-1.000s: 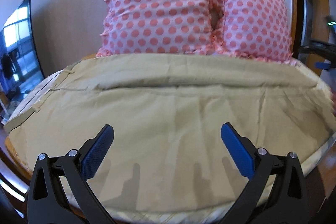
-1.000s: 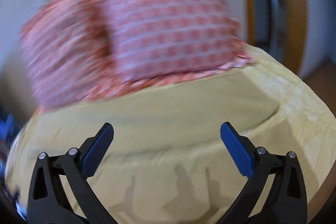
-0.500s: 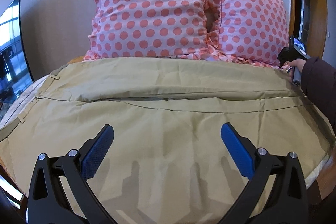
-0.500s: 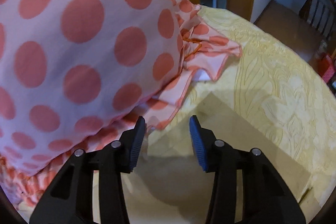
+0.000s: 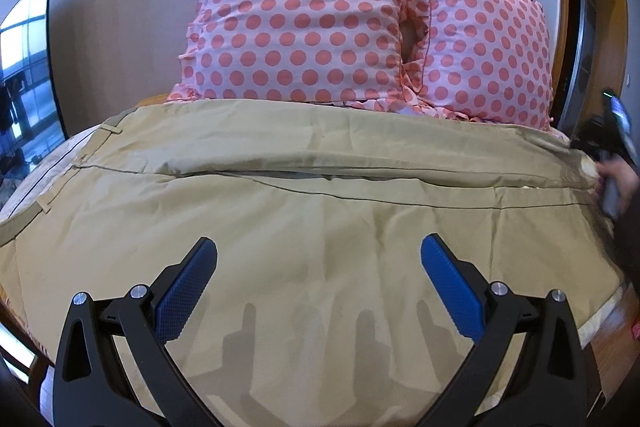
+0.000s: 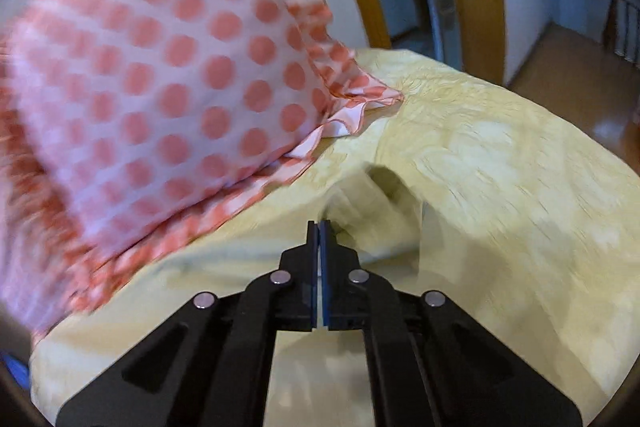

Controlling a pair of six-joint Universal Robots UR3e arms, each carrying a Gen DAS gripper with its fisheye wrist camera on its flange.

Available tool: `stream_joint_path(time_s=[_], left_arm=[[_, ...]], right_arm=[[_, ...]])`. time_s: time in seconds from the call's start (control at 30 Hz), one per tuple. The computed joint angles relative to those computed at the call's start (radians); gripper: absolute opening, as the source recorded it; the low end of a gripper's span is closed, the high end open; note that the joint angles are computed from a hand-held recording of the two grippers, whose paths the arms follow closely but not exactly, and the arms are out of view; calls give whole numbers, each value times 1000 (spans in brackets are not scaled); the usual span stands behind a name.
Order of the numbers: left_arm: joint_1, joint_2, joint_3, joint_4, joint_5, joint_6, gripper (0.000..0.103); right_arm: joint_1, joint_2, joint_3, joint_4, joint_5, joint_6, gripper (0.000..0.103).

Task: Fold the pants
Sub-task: 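Grasp the khaki pant leg hem with the right gripper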

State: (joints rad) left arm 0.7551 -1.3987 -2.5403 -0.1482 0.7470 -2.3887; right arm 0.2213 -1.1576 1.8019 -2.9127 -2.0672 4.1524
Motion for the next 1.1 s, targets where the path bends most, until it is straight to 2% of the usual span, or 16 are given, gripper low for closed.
stream_joint_path(time_s=[0.1, 0.2, 0.27, 0.33, 0.37, 0.4, 0.47, 0.57, 0.63, 0.77, 0.8, 0.9, 1.0, 1.07, 1.1], left_arm=[[46, 67, -19, -80, -30, 32, 102], [95, 147, -34, -181, -73, 75, 102], [107, 181, -29, -235, -87, 87, 102], [115, 214, -28, -279, -95, 99, 102], [125, 240, -30, -313, -102, 110, 102], [142, 271, -40, -349, -111, 130, 102], [178, 329, -54, -420, -126, 170, 102], [199, 352, -67, -438, -121, 184, 102], [185, 324, -71, -382, -101, 157, 102], [180, 309, -74, -357, -94, 149, 102], [177, 306, -72, -354, -91, 146, 102], [166, 273, -66, -315, -80, 123, 102], [165, 212, -35, -305, -97, 103, 102], [170, 171, -3, -315, -113, 87, 102], [176, 149, 29, -360, -133, 96, 102]], right_arm=[[158, -146, 220, -139, -84, 110, 1], [385, -225, 294, -80, -222, 324, 1], [438, -245, 336, -77, -214, 404, 1], [422, -244, 356, -105, -175, 402, 7], [409, -237, 381, -165, -148, 403, 12], [398, -239, 392, -183, -125, 409, 28], [380, -227, 419, -248, -67, 433, 41], [360, -169, 437, -387, 6, 428, 41], [339, -118, 419, -457, 67, 412, 41], [286, -61, 379, -455, 170, 438, 39], [283, -43, 380, -472, 163, 475, 35], [292, -28, 387, -497, 102, 551, 34], [308, 1, 386, -516, 9, 632, 25], [305, 12, 402, -537, -31, 662, 16], [298, 21, 417, -564, -40, 649, 7]])
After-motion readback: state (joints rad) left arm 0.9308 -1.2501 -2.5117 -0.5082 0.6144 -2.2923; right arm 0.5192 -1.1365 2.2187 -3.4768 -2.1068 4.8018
